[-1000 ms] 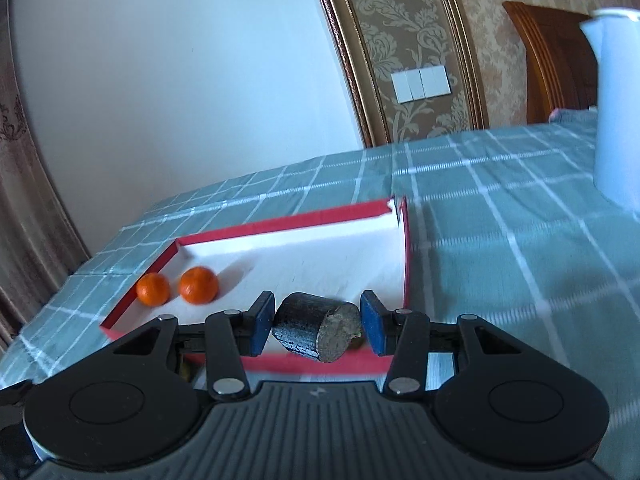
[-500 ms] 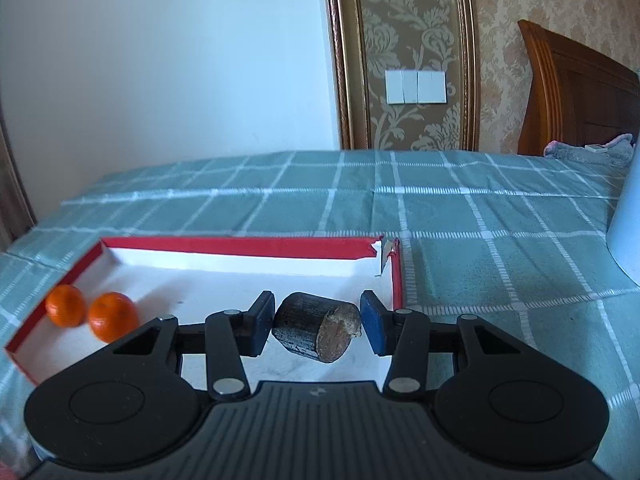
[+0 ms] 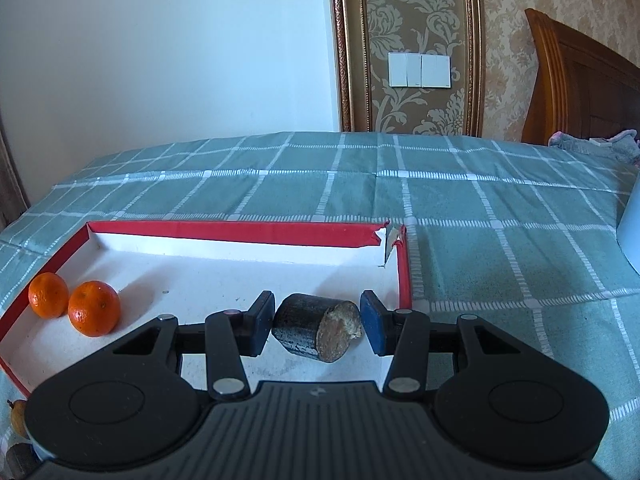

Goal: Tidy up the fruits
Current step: 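Lower the log piece into the tray and open the right gripper, then withdraw the right gripper from the tray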

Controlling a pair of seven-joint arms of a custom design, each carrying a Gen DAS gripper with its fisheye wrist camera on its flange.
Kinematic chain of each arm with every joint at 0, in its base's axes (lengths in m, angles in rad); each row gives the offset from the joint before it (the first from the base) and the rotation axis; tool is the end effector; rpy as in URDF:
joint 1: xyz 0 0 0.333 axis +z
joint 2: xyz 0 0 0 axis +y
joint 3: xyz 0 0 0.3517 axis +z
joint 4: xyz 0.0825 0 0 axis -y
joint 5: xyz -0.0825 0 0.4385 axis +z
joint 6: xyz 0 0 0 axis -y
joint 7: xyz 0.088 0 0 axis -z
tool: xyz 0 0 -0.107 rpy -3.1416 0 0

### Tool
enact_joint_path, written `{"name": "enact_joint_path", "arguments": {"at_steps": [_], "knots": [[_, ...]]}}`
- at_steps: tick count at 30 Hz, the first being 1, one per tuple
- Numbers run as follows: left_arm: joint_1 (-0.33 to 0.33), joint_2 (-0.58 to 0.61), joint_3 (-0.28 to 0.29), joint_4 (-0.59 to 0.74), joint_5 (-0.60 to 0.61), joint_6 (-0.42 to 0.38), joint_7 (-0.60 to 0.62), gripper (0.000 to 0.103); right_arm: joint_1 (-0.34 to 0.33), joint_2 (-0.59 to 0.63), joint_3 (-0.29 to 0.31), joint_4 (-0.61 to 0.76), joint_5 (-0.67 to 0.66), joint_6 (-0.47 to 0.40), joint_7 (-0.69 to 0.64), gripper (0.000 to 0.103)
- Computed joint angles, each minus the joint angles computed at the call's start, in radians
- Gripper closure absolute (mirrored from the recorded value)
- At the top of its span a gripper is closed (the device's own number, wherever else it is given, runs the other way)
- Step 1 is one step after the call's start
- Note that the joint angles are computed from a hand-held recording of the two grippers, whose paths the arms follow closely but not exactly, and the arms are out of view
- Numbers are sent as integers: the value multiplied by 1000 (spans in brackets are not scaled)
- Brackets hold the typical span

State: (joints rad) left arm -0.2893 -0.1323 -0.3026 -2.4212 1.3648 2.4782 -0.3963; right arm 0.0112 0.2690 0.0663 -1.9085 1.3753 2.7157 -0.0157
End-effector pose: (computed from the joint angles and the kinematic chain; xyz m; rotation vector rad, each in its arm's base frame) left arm 0.4336 -0.2959 0.3722 -1.8421 1.3686 -0.6849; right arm 0.6949 0.0158 0.3971 -1.9126 1.1411 -0.4739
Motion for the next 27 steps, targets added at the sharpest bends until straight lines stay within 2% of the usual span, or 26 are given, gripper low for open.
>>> {"name": "enact_joint_path", "arguments": {"at_steps": [10, 16, 24, 27], "knots": [[-1, 0, 0, 0, -1, -1, 1, 0, -5, 3, -1, 4, 15, -14, -5, 56], [-1, 1, 0, 1, -1, -1, 1, 0, -1, 10, -6, 8, -23, -17, 28, 54], [-1, 0, 0, 1, -1, -1, 1, 0, -4, 4, 1, -1, -7, -10, -4, 53], [-1, 0, 0, 1, -2, -1, 2, 0, -4, 4, 1, 1, 0, -7, -11, 49]]}}
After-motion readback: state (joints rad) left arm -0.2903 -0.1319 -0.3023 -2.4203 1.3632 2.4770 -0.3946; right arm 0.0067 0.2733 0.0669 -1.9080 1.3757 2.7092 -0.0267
